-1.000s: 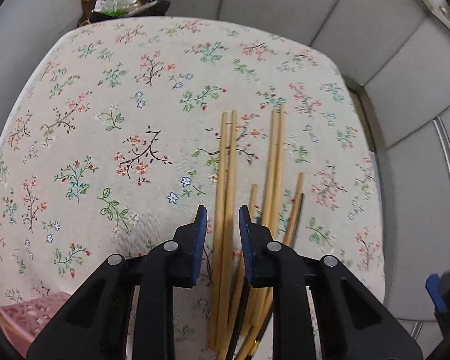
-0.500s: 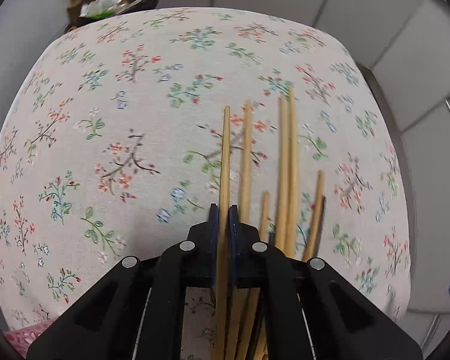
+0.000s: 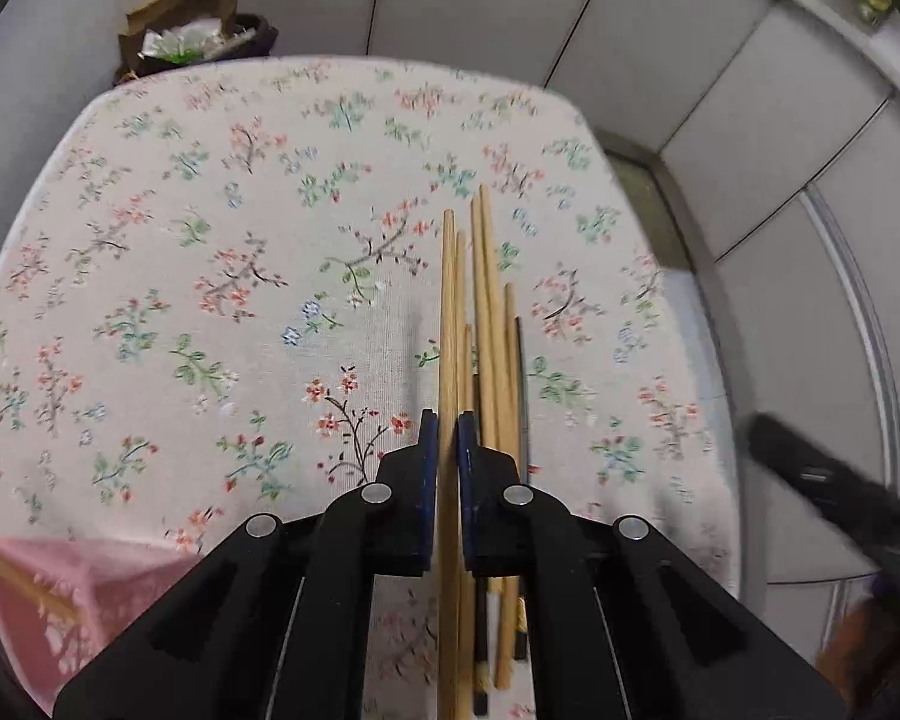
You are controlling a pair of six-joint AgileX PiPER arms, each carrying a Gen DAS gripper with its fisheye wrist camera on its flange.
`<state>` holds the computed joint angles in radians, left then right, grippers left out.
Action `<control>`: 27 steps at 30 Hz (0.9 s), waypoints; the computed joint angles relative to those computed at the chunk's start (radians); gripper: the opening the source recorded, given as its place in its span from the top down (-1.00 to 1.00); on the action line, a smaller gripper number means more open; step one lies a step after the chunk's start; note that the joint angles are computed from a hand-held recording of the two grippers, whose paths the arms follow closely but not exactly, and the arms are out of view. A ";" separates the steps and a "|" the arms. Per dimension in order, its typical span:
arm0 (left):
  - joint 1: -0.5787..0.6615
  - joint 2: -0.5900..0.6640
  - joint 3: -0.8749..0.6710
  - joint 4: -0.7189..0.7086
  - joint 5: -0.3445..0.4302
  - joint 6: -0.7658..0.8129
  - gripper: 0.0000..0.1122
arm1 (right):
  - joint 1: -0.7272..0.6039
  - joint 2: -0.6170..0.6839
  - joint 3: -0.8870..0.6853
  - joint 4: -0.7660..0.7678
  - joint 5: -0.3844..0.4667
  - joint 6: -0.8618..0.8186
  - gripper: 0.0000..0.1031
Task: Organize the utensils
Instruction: 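Grasp a chopstick with the right tool while the left tool lifts its chopstick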
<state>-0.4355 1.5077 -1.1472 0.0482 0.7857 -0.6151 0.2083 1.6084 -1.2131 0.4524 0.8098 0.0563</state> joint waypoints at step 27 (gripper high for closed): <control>0.111 -0.664 0.207 -0.032 0.002 0.060 0.90 | 0.206 0.532 -0.601 -0.217 0.144 0.092 0.87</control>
<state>-0.3246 0.8434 -0.9399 0.0164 0.7880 -0.5554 0.4141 2.1401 -1.8144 0.2350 0.9539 0.1481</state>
